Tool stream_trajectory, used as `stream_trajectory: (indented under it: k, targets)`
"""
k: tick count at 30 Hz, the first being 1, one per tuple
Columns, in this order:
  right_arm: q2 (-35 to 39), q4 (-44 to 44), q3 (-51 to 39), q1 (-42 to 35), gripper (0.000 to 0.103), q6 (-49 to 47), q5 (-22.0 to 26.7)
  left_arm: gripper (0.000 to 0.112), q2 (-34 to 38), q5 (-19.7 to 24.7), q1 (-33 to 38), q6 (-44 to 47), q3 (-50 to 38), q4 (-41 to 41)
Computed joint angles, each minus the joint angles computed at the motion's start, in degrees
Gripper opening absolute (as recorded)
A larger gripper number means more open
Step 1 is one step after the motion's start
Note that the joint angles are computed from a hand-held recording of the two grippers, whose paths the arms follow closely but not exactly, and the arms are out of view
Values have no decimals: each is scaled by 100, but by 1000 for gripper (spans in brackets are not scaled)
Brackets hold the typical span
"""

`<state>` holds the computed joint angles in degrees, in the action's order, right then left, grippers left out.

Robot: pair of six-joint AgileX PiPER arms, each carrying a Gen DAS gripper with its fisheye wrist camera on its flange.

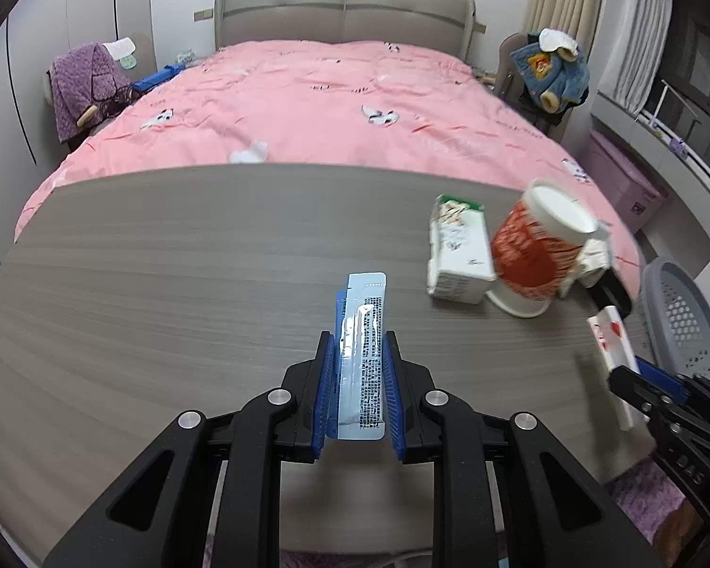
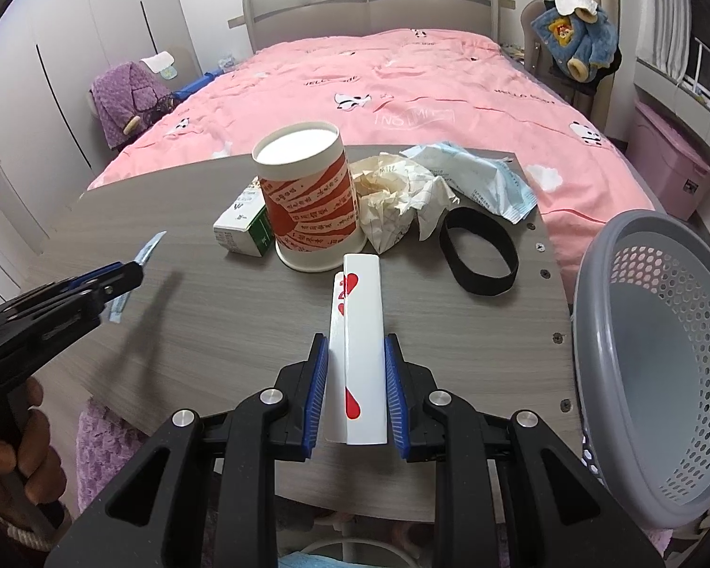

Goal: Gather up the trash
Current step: 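Carry the sachet in the left gripper and card in the right over the basket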

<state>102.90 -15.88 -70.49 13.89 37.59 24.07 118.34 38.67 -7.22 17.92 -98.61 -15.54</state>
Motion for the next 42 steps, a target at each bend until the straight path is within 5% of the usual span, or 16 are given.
stream_trajectory:
  k: [9, 21, 42]
  targets:
    - [-716, -255, 720, -309, 24, 346, -236, 20, -751, -182, -389, 224, 571, -304]
    - [-1980, -115, 1787, -1603, 24, 81, -306, 20, -667, 129, -1669, -67, -70, -58]
    - [-1681, 3025, 2356, -3887, 24, -3686, -831, 20, 1186, 1348, -3371, -944, -2708, 916]
